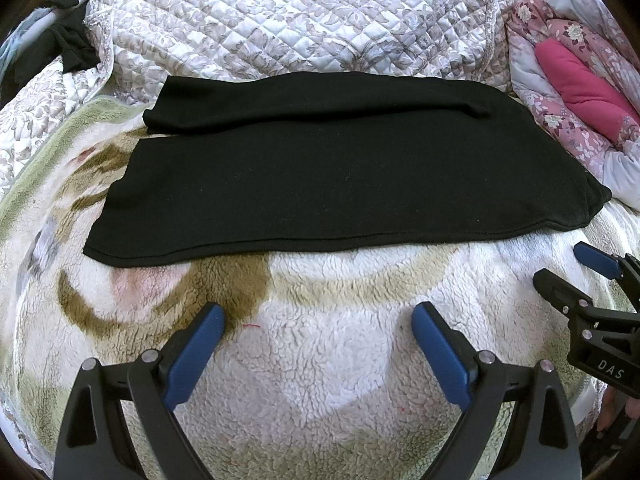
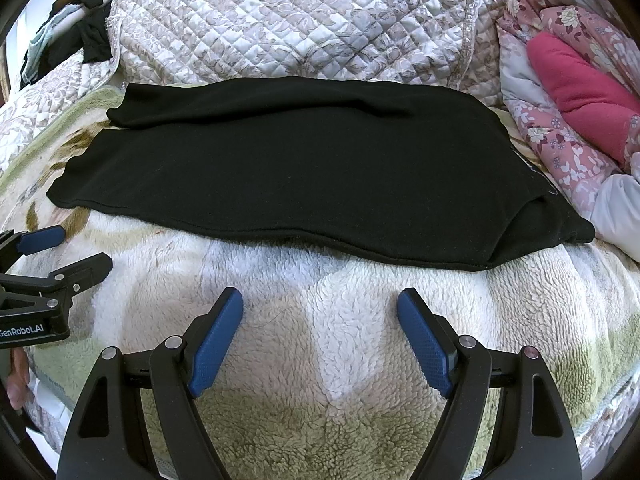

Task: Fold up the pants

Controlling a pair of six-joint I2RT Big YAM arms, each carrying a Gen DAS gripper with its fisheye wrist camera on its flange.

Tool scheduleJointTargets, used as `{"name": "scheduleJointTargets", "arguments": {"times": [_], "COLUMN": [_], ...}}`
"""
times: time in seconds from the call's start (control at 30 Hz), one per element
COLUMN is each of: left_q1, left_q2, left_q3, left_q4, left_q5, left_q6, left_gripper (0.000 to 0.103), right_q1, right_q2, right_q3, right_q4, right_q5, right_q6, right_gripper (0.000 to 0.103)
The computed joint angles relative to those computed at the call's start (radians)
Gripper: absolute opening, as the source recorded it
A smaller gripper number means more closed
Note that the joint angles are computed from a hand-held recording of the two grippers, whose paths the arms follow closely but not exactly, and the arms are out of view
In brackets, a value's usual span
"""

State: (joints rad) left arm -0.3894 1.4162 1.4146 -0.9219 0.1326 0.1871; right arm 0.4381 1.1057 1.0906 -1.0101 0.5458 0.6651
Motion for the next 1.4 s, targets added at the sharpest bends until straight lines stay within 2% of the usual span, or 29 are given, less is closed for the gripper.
{"name": "scheduleJointTargets", "arguments": {"times": [1.17,1.4], "left_q1": [0.000,0.001], "left_q2": [0.004,0.004], "left_q3": [0.007,0.005], "left_q4": [-0.006,-0.005], "left_q5": [0.000,0.003], "left_q6": [0.001,-0.001], "left_gripper": [0.097,0.097], "right_q1": [-0.004,-0.015], "right_q2": [0.007,-0.004], "right_q3": [0.013,-0.002], "right_q4": [-0.013,0.011], "right_q5": [-0.015,-0.031], "right_q6": [-0.002,-0.032], "right_gripper": [0.080,0.080]}}
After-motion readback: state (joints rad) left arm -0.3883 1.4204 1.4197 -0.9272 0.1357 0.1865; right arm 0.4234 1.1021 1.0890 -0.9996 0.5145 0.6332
